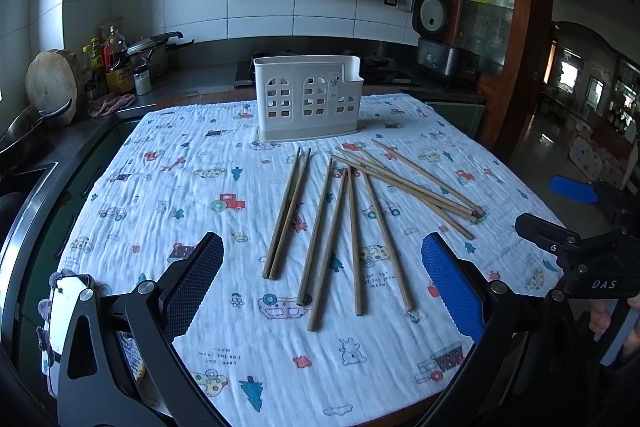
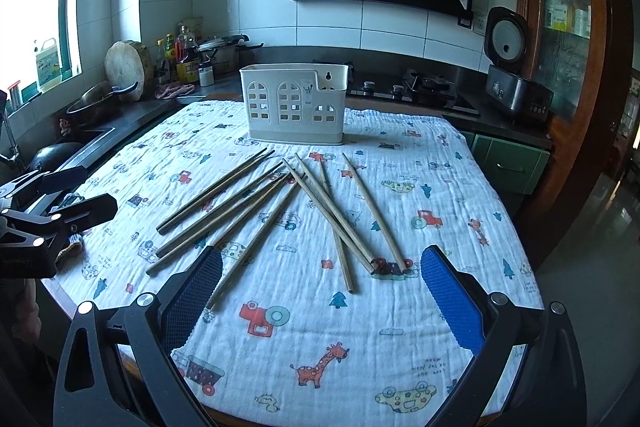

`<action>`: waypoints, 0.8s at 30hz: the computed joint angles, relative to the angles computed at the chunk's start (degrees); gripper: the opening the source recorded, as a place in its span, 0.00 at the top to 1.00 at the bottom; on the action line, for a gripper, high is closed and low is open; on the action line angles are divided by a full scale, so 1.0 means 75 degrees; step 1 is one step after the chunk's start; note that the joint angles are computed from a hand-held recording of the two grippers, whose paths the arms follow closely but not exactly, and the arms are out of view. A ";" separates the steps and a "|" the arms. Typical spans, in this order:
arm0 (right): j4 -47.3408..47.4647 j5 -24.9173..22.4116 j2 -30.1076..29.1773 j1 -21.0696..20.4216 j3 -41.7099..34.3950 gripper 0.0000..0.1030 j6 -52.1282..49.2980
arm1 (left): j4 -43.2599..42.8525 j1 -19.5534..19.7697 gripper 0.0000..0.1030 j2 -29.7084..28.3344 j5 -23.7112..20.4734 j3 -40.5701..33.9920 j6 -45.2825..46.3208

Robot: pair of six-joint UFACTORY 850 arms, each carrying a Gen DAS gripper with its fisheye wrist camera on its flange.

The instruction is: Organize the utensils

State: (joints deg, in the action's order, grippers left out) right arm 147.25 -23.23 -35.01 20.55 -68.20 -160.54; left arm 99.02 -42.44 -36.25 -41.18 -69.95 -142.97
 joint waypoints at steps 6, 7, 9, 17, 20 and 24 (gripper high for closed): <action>-0.0434 0.0114 -0.0191 -0.0055 -0.0260 0.07 0.0139 | -0.0047 0.0079 0.05 -0.0028 0.0022 -0.0024 0.0072; -0.0508 0.0136 -0.0233 -0.0065 -0.0320 0.07 0.0171 | -0.0063 0.0092 0.05 -0.0034 0.0028 -0.0029 0.0079; -0.0952 0.0195 -0.0355 -0.0110 -0.0498 0.08 0.0521 | -0.0051 0.0150 0.05 -0.0033 0.0089 -0.0009 0.0037; -0.3807 0.0468 -0.1022 -0.0243 -0.1488 0.23 0.3069 | -0.0076 0.0354 0.05 -0.0037 0.0213 0.0060 0.0024; -0.5305 0.0568 -0.1367 -0.0265 -0.2014 0.30 0.4346 | -0.0133 0.0426 0.05 -0.0068 0.0268 0.0035 0.0078; -0.7148 0.0508 -0.1803 -0.0337 -0.2678 0.47 0.6107 | -0.0137 0.0557 0.05 -0.0107 0.0386 0.0027 0.0006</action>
